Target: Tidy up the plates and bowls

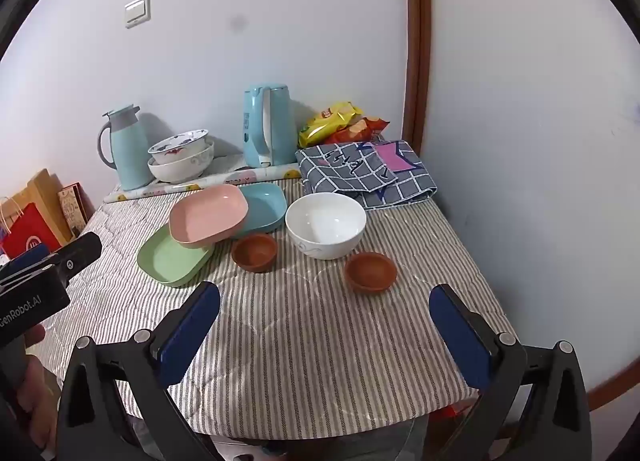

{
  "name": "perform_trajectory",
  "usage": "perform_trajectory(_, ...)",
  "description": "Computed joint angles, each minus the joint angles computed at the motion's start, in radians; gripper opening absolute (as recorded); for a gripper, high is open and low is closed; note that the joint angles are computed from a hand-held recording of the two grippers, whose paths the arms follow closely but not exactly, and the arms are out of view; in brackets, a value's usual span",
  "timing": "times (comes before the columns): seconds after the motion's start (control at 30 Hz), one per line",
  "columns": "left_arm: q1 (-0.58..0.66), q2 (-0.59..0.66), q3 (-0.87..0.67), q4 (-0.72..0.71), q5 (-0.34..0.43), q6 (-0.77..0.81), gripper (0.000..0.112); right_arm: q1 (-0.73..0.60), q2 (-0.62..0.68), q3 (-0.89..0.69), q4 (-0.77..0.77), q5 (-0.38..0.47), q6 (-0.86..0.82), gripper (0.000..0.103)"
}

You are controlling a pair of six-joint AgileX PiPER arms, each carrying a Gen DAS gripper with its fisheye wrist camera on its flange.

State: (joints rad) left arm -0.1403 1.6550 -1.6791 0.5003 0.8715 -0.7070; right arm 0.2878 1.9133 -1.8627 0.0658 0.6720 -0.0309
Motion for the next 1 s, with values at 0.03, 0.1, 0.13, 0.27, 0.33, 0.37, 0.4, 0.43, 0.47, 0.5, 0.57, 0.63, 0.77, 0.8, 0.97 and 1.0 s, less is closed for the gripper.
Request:
perform_trajectory(0.03,-0.007,-0.002,0.001,0.012,0.006,-0.008,0.103,-0.001,-0.005,0.01,0.003,-0.007,-0.004,0.103)
perform_trajectory(0.1,-0.019,-0.007,0.002,0.018,0.018,-0.013,0.103,-0.003,-0.021,0.042,0.009,-0.027,-0.014,0.103)
perform_trajectory(0.13,0.006,0.004,-0.017,-0.03,0.014,0.008,0.103,0.007,-0.024,0.049,-0.024,-0.029,0.008,0.103)
perform_trajectory(0.27,0.007,0.008,-0.02,-0.041,0.013,0.012,0.103,0.0,-0.021,0.035,-0.013,-0.013,0.001,0.103)
perform_trajectory(0.33,0.005,0.009,-0.022,-0.044,0.014,0.019,0.103,-0.002,-0.005,-0.013,-0.011,0.023,-0.001,0.103)
perform_trajectory(0.37,0.002,0.01,-0.024,-0.04,0.016,0.017,0.103,-0.002,-0.007,-0.015,-0.014,0.028,0.001,0.103)
perform_trajectory(0.4,-0.002,0.011,-0.027,-0.035,0.019,0.013,0.103,-0.008,-0.014,-0.005,-0.003,0.023,-0.011,0.103)
perform_trajectory(0.43,-0.005,0.012,-0.03,-0.031,0.022,0.009,0.103,-0.008,-0.018,0.001,-0.003,0.018,-0.009,0.103)
perform_trajectory(0.47,-0.008,0.012,-0.031,-0.028,0.023,0.007,0.103,-0.008,-0.013,-0.006,0.0,0.023,-0.008,0.103)
perform_trajectory(0.5,-0.005,0.004,-0.02,-0.029,0.015,0.009,0.103,-0.008,-0.013,-0.004,0.001,0.021,-0.008,0.103)
perform_trajectory(0.57,-0.003,-0.003,-0.014,-0.029,0.012,0.007,0.103,-0.009,-0.02,0.019,0.008,-0.001,-0.012,0.103)
perform_trajectory(0.63,-0.005,-0.006,-0.011,-0.034,0.009,0.011,0.103,-0.008,-0.018,0.017,0.009,0.001,-0.012,0.103)
perform_trajectory(0.77,-0.005,-0.005,-0.017,-0.027,0.015,0.011,0.103,-0.005,-0.017,0.012,0.014,0.004,-0.017,0.103)
perform_trajectory(0.8,-0.003,-0.007,-0.015,-0.029,0.013,0.012,0.103,-0.005,-0.022,0.02,0.013,-0.001,-0.016,0.103)
perform_trajectory(0.97,-0.004,-0.009,-0.011,-0.018,0.012,0.004,0.103,-0.003,-0.016,0.011,0.018,0.001,-0.021,0.103)
perform_trajectory(1.0,-0.005,-0.011,-0.007,-0.014,0.009,-0.001,0.103,-0.004,-0.02,0.018,0.022,-0.003,-0.023,0.103)
